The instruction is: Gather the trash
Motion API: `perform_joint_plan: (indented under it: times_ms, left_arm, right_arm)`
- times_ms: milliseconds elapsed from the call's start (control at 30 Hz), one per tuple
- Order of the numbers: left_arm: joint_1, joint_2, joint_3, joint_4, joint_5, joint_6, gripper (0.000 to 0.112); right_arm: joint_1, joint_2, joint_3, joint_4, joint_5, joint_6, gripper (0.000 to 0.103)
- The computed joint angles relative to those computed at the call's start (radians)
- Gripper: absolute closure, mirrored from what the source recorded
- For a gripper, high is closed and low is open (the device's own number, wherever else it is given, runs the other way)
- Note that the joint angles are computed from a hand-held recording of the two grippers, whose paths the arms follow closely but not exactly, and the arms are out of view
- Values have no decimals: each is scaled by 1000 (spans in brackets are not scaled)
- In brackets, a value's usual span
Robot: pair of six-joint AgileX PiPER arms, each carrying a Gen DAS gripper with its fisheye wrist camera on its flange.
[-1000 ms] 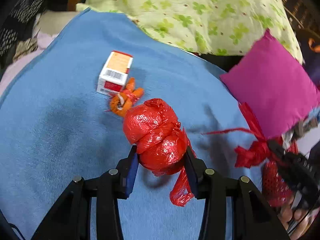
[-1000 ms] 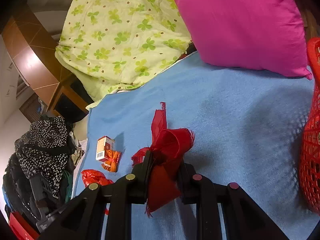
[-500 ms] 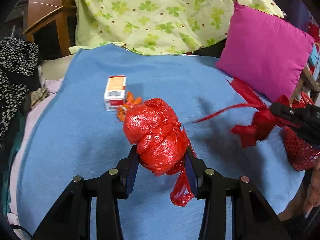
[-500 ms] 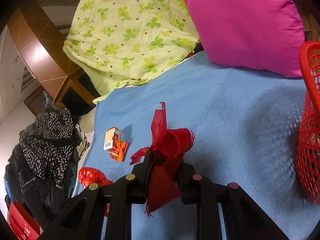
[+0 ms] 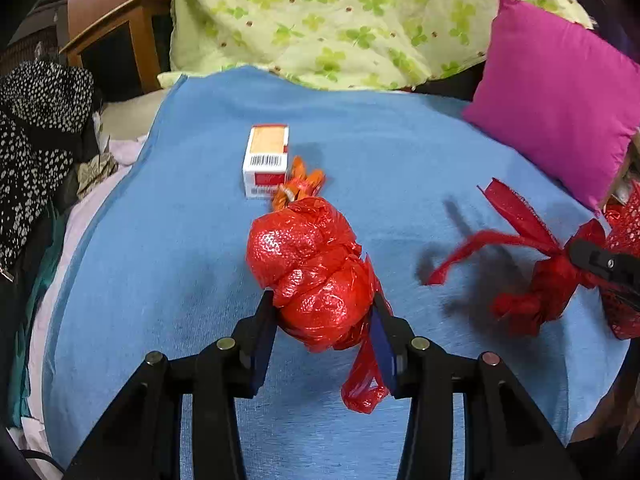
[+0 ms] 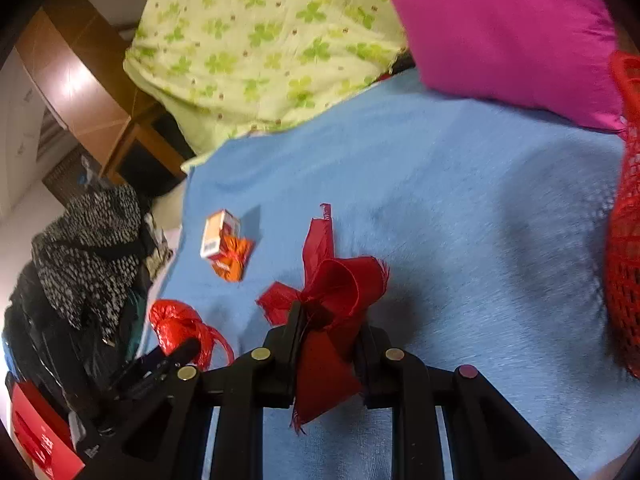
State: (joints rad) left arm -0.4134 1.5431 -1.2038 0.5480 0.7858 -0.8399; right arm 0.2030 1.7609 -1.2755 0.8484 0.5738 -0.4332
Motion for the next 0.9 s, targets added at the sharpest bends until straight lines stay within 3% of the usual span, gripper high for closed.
perform_joint_plan:
  times_ms: [167, 333, 500, 600, 667, 800, 900]
  left_arm:
    - [45, 29, -11, -77, -6, 58, 65]
    - [157, 55, -15, -334, -45, 239, 64]
    - [257, 53, 1, -549, -69, 373, 48]
    - [268, 52, 6, -557, -69, 365, 45]
    - [258, 52, 8, -537, -69, 349, 45]
    - [228, 40, 8, -500, -69, 323, 45]
    - [180, 0, 20, -379, -60, 216, 45]
  right_arm:
    - [32, 61, -58, -112, 26, 91, 78]
    - [26, 121, -116, -182, 88, 173, 77]
    - [13, 127, -141, -231, 118, 229, 72]
    - [2, 137, -156, -243, 134, 241, 62]
    - [-5, 137, -159, -252, 132, 258, 36]
    - [-25, 99, -108, -165, 59, 174, 36]
    - [-32, 68, -65, -113, -8, 132, 36]
